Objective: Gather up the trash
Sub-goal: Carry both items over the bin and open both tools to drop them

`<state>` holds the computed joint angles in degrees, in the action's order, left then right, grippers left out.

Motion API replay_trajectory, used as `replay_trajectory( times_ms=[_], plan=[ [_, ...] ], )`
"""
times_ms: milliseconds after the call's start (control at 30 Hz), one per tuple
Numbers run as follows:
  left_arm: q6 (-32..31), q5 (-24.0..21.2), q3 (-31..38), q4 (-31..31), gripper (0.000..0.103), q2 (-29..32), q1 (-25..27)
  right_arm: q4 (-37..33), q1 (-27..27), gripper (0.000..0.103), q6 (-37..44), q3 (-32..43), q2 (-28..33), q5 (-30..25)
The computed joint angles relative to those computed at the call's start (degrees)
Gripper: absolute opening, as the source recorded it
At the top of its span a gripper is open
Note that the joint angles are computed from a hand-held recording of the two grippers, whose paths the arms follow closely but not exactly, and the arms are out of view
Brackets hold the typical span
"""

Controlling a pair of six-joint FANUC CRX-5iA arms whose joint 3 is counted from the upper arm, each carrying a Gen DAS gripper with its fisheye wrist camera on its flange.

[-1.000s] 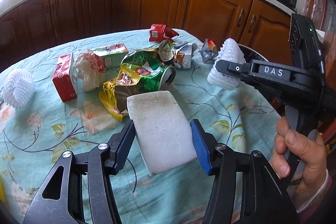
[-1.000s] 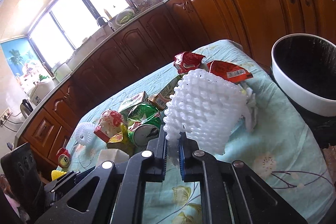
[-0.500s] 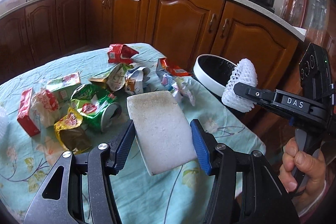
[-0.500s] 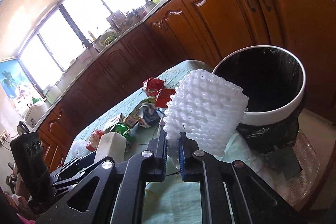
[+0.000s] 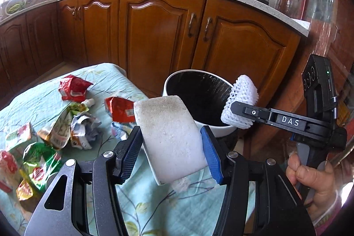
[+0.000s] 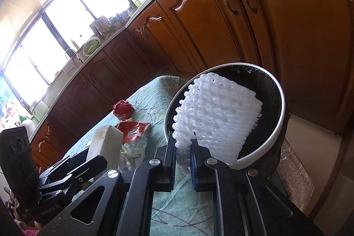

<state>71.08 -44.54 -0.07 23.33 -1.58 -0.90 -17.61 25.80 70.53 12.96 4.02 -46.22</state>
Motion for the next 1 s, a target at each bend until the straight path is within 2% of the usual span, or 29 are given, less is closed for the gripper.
replay_trajectory(
  times_ms=[300,500,667,767,833,900,1000],
  plan=[
    [0.89,-5.36,13.39,0.96,0.054,11.82,-2.71,-4.6,-4.53,0.014,3.86,8.89,6.74,-8.5],
    [2.65,-9.57,22.13,-0.68,0.054,18.4,-4.21,-4.09,-5.34,0.014,3.4,11.25,8.79,-10.36],
    [3.13,-11.43,25.74,-2.2,0.056,21.2,-5.0,-3.94,-5.89,0.014,3.27,13.0,10.25,-11.87],
    [3.32,-12.97,27.59,-2.39,0.059,22.74,-5.18,-4.19,-6.19,0.023,3.69,13.76,10.78,-12.98],
    [3.36,-13.83,28.44,-2.19,0.06,23.46,-5.25,-4.08,-6.12,0.04,3.28,14.19,11.05,-13.14],
    [3.93,-14.45,29.24,-2.71,0.062,23.94,-5.51,-4.21,-6.21,0.045,3.1,13.68,10.67,-12.67],
    [4.01,-13.95,28.18,-2.28,0.066,23.36,-5.22,-3.96,-6.17,0.046,2.82,12.14,9.54,-11.57]
  ],
)
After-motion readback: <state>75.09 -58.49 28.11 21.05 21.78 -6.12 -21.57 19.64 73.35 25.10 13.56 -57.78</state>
